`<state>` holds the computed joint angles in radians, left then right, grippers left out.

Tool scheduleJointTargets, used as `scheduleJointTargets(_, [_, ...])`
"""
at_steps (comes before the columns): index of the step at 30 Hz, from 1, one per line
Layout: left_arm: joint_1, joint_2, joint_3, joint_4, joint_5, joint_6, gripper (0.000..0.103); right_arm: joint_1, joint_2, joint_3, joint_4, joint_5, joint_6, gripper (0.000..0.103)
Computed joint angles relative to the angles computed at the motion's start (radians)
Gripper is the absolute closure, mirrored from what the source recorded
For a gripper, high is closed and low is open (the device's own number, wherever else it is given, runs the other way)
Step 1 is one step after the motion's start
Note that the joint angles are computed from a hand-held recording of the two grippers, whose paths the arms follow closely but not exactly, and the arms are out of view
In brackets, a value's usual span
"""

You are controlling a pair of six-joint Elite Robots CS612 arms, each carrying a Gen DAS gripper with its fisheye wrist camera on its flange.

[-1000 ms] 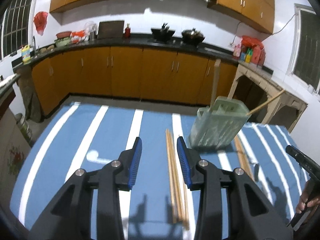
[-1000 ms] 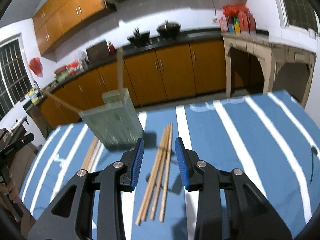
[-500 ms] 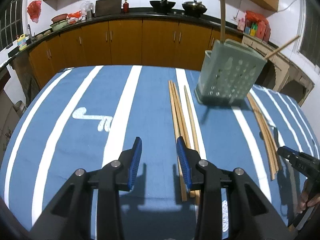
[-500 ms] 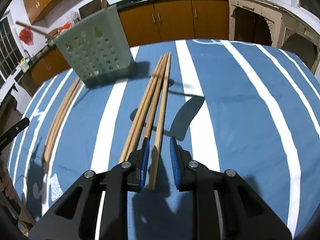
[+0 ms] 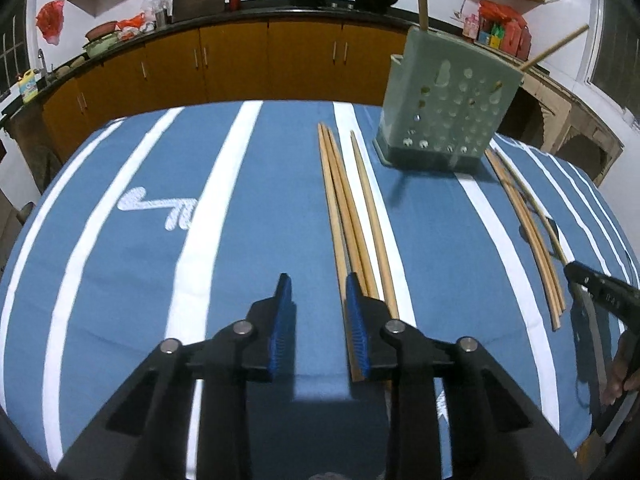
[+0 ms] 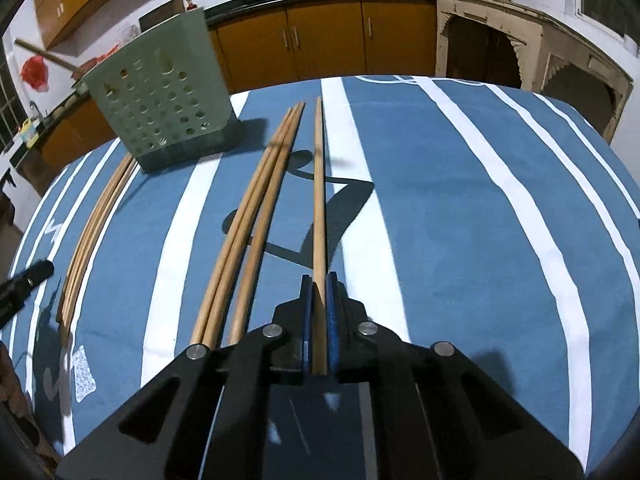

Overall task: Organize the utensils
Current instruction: 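Grasp another wooden chopstick with each tool from the table, then lift both held chopsticks and carry them over the green basket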

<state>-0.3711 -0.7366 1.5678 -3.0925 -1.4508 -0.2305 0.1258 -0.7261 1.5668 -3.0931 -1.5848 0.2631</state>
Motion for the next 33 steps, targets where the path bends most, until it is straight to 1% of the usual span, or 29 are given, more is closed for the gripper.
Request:
scheduleJointTargets(2, [0.001, 0.005, -0.003, 0.01, -0.014, 0.001, 0.081, 0.002, 0.001, -0.002, 0.003, -0.007, -0.005, 0.095])
scheduleJointTargets(4, [0.001, 0.009, -0.007, 0.021, -0.024, 0.001, 0.082, 0.002, 0.002, -0.005, 0.004, -0.007, -0.003, 0.095])
scheduleJointTargets(14, [-0.002, 0.014, -0.013, 0.023, -0.043, -0.003, 0.082, -0.002, 0.003, -0.004, 0.0, 0.006, 0.001, 0.095])
scheduleJointTargets(19, [-0.006, 0.016, -0.015, 0.029, -0.023, 0.001, 0.083, -0.001, 0.002, -0.004, 0.001, 0.001, -0.003, 0.095])
scheduleJointTargets(21, [-0.003, 0.017, -0.019, 0.038, -0.031, -0.004, 0.089, -0.001, 0.002, -0.003, 0.001, 0.004, -0.003, 0.095])
scheduleJointTargets(23, [-0.004, 0.019, -0.018, 0.036, -0.017, -0.003, 0.094, -0.001, 0.002, -0.003, 0.0, 0.005, -0.003, 0.095])
scheduleJointTargets(30, [0.005, 0.019, -0.016, 0.034, -0.004, -0.019, 0.095, -0.007, -0.001, 0.012, -0.022, 0.016, 0.01, 0.095])
scheduleJointTargets(33, [0.01, 0.015, -0.008, 0.03, -0.02, -0.021, 0.095, -0.008, -0.004, 0.022, -0.034, 0.022, 0.008, 0.095])
